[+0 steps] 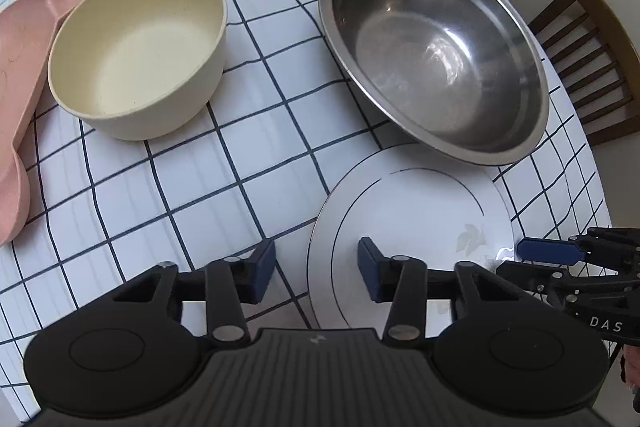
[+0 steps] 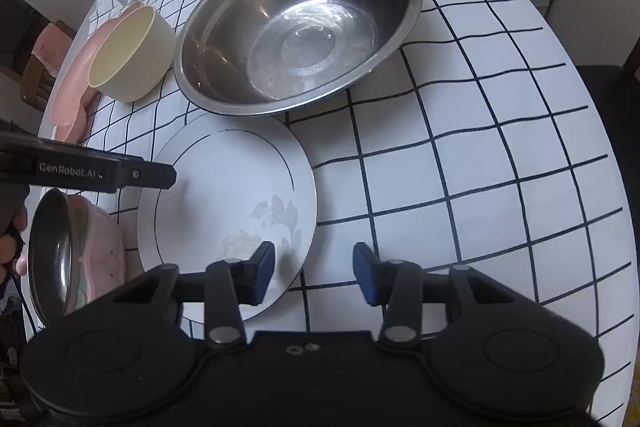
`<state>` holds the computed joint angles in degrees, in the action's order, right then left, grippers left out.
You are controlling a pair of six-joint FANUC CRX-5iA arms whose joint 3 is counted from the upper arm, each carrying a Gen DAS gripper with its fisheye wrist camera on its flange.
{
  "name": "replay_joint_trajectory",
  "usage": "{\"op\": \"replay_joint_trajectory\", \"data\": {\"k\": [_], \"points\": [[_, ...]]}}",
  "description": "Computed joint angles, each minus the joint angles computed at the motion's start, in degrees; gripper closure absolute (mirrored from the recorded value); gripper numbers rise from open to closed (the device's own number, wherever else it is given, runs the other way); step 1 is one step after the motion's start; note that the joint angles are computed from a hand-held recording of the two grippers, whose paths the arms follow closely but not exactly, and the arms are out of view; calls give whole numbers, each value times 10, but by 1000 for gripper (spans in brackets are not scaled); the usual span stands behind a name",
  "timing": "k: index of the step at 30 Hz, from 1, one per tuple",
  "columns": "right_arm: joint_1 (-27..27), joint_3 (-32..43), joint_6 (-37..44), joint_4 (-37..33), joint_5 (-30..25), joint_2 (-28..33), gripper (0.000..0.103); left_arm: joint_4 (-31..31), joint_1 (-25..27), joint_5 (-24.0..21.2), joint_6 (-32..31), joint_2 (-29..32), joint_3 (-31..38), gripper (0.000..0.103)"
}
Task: Organize plates and bowls
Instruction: 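Grasp the flower-print white plate rim with the left tool while the right tool grasps it, then carry the flower-print plate with both tools and lower it onto the large white plate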
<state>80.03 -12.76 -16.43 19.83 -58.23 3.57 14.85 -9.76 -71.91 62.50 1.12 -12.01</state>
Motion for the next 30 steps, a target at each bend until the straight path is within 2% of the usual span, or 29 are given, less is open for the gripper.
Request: {"op": "replay_joint_trajectory", "data": {"k": [9, 12, 18, 30], "points": [[-2, -33, -45, 3, 56, -20, 86, 31, 20, -12, -4, 0, -14, 78], [-1, -45, -62, 12, 74, -24, 89, 28, 18, -12, -6, -2, -17, 83], [3, -67, -103, 31, 95, -34, 92, 22, 11, 7, 0, -18, -30, 87], [38, -97, -171, 67, 79, -64, 94, 26, -23, 12, 11, -43, -37, 87]]}}
